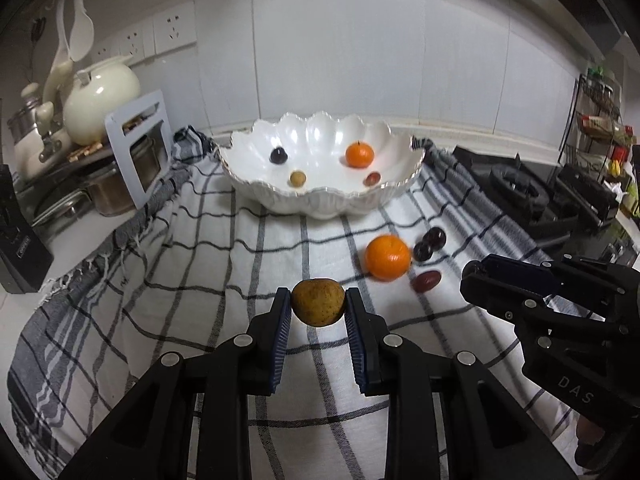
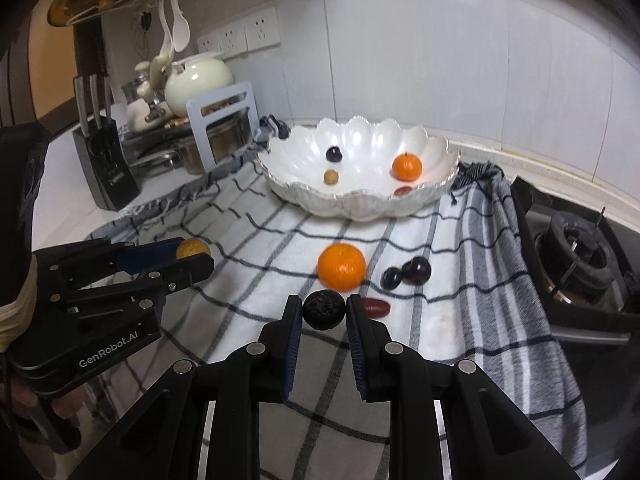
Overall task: Organize fruits
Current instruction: 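Lift and carry the round fruit and dark plum over the bowl with both tools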
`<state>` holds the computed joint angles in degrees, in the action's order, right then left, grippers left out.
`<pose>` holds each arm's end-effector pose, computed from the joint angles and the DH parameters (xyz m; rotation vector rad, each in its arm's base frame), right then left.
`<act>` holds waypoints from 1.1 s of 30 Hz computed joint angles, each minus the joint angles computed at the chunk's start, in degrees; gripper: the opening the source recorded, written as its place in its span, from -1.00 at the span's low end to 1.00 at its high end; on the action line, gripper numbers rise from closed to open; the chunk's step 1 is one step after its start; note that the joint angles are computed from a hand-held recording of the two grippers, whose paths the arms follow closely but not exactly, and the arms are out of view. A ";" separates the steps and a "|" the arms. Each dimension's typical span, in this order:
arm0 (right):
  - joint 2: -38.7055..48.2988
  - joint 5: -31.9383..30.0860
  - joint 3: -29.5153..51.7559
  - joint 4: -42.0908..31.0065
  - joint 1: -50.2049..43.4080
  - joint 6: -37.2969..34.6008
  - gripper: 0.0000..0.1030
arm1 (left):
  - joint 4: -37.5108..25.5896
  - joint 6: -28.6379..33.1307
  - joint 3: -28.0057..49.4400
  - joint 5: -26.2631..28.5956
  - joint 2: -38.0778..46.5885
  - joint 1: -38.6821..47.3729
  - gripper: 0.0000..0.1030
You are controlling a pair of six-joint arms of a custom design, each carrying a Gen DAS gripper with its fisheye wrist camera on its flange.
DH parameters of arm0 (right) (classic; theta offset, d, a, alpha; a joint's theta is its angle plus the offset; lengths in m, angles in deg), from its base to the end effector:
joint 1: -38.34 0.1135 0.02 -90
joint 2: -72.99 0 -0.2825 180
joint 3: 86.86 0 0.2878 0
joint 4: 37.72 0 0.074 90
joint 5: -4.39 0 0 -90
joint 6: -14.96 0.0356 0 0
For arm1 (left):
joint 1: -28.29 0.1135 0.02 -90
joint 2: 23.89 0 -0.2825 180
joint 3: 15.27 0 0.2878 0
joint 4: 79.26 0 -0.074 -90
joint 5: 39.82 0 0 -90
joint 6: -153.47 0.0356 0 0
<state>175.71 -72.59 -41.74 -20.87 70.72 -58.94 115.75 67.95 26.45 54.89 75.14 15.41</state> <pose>0.2735 0.1639 0.0751 -0.2033 2.2580 0.1905 0.2925 -0.0699 0.0766 0.3904 2.2788 -0.1697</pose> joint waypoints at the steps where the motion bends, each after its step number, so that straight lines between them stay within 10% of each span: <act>1: -0.80 0.16 -0.28 -0.07 0.01 -0.16 -0.53 | -0.16 -0.23 -0.18 0.09 -0.61 -0.02 -0.46; 33: -15.23 -0.02 0.37 -1.16 -3.00 -7.07 -0.53 | -1.73 -3.05 -0.37 -5.03 -16.38 -2.33 -0.47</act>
